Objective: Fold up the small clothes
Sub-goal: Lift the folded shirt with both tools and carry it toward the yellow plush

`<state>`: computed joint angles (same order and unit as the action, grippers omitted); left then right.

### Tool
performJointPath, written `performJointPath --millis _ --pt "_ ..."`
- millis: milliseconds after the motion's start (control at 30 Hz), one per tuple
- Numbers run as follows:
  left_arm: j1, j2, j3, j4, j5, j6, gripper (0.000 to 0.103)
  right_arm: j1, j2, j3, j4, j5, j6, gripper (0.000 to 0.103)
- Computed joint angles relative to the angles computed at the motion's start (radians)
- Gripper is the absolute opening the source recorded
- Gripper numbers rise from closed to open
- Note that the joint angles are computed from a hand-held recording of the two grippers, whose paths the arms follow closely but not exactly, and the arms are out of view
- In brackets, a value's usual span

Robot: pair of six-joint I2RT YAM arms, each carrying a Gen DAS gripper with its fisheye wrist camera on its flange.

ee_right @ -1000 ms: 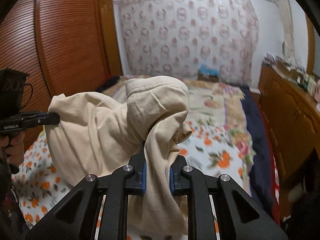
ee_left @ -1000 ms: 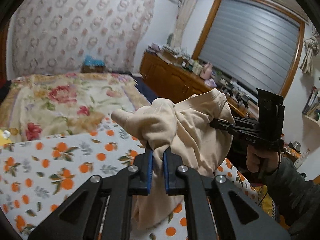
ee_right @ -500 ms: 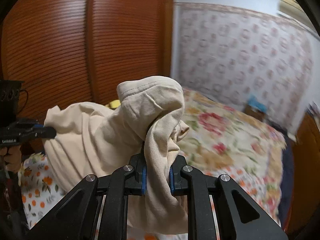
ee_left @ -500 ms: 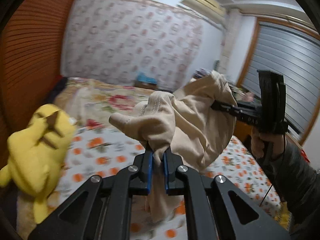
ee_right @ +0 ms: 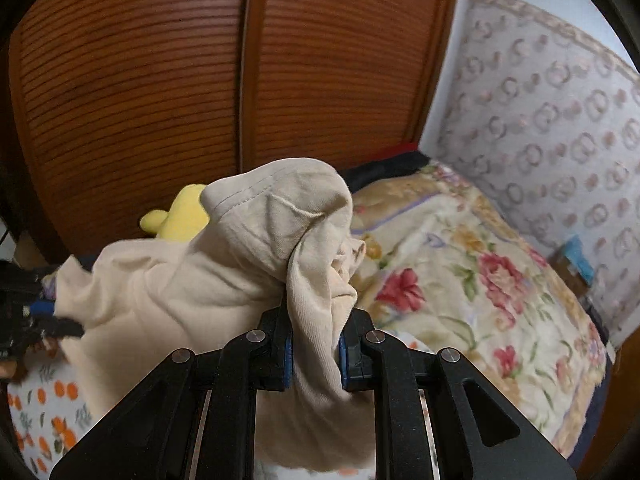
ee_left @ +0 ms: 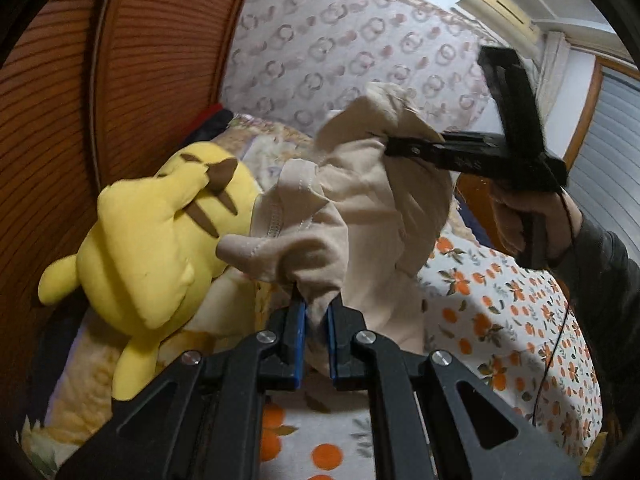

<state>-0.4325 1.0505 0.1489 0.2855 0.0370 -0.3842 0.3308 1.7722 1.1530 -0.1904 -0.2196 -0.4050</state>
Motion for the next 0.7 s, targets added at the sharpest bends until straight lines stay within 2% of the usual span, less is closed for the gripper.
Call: performJointPath --millis 167,233,333,400,533,600,700 --pt "0.002 0.071 -0.02 0.053 -0.023 -0.011 0.006 0.027 0.154 0.131 -0.016 0.008 0.054 0.018" --pt "-0.013 0.094 -0.015 0.053 -0.056 -0.013 0.006 0.03 0.19 0.163 -0.005 0.042 0.111 0.033" --pt "-0.018 0.102 -0.014 0.041 -0.074 -0.015 0.006 0.025 0.18 0.158 0.028 0.076 0.166 0.044" --pt "-0.03 0.085 -0.013 0.022 -0.097 -0.014 0.006 0.009 0.15 0.119 0.07 0.094 0.186 0.045" --pt "-0.05 0.052 -0.018 0.0 -0.136 0.003 0.009 -0.043 0.122 0.059 0.069 0.007 0.203 0.045" --pt "-0.045 0.027 -0.02 -0.019 -0.135 0.006 0.012 -0.054 0.12 0.027 0.074 0.005 0.204 0.045" --pt "-0.033 -0.04 -0.029 -0.067 -0.136 0.009 0.027 -0.068 0.149 -0.005 0.1 0.037 0.212 0.045"
